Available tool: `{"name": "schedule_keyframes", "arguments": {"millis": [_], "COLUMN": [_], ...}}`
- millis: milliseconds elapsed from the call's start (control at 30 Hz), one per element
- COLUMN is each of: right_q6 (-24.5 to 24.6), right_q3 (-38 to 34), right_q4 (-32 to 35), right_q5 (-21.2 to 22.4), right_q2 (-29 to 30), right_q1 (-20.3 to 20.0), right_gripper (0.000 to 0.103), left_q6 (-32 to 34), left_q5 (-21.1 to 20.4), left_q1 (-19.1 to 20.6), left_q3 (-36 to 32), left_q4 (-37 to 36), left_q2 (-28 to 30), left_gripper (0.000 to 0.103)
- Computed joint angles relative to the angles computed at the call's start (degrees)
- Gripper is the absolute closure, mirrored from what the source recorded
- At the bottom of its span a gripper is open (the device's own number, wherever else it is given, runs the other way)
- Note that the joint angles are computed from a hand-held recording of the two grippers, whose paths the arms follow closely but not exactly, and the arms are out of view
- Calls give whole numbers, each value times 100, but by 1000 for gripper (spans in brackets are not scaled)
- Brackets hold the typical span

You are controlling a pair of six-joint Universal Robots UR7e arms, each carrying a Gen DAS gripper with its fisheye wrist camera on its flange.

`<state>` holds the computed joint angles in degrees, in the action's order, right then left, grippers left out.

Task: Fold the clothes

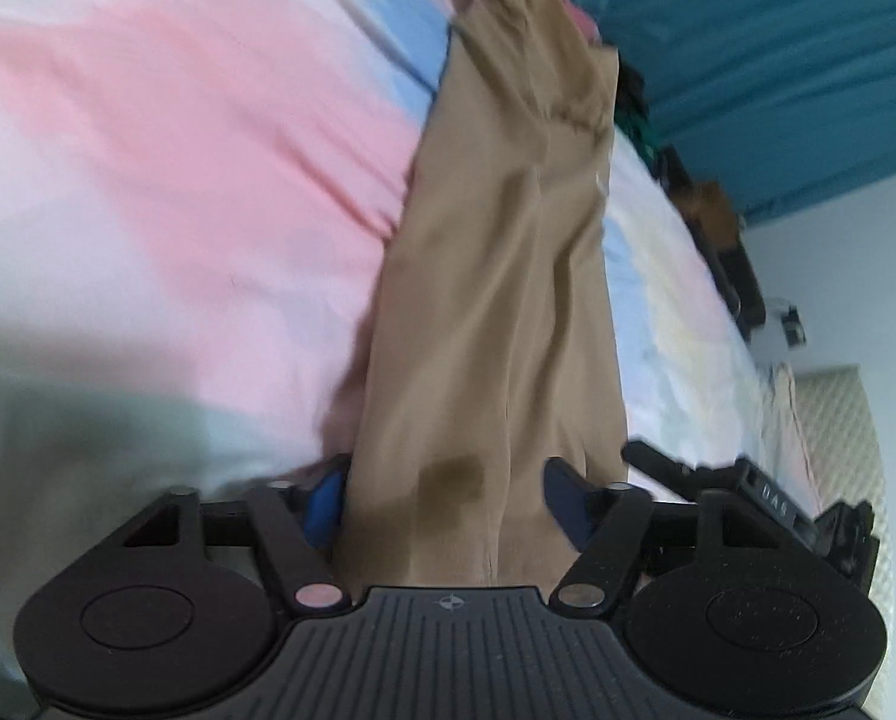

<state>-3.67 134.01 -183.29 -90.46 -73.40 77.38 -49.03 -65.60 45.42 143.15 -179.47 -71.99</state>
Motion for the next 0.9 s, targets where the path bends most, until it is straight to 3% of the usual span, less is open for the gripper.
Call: {"name": "schedule_keyframes", "arguments": {"millis": [100,267,333,400,500,567,700,900], "right_q6": [95,-33,-106,-130,-138,-127,-137,-23], "right_q3": [142,436,548,629,717,775,913,1020], "right_q4": [236,306,158,-23,-300,-437,-815,-897], "right_q5": [418,347,199,-15,-350,-250,204,1226], "right_q2": [-185,-387,-433,-462,-489,-545,-674,-1103], "right_q1": [-126,10,116,205,304,242,112,-98], "right_gripper": [28,31,37,59,87,93,95,96], "left_q6": [-82,-82,-83,-63,72,205,516,1072], "left_q5": [70,63,138,220,371,473,569,1016], "left_q1": [-58,-81,-125,-177,-298,-403,-600,-1197], "left_q3": [48,83,145,227,428,565,787,841], "left_q4": [81,95,-31,-273,-1196,-1781,-2957,-3309], "left_q2": [-35,-43,-74,-81,51,121,338,262], "left_gripper": [54,91,94,96,97,98,98,99]}}
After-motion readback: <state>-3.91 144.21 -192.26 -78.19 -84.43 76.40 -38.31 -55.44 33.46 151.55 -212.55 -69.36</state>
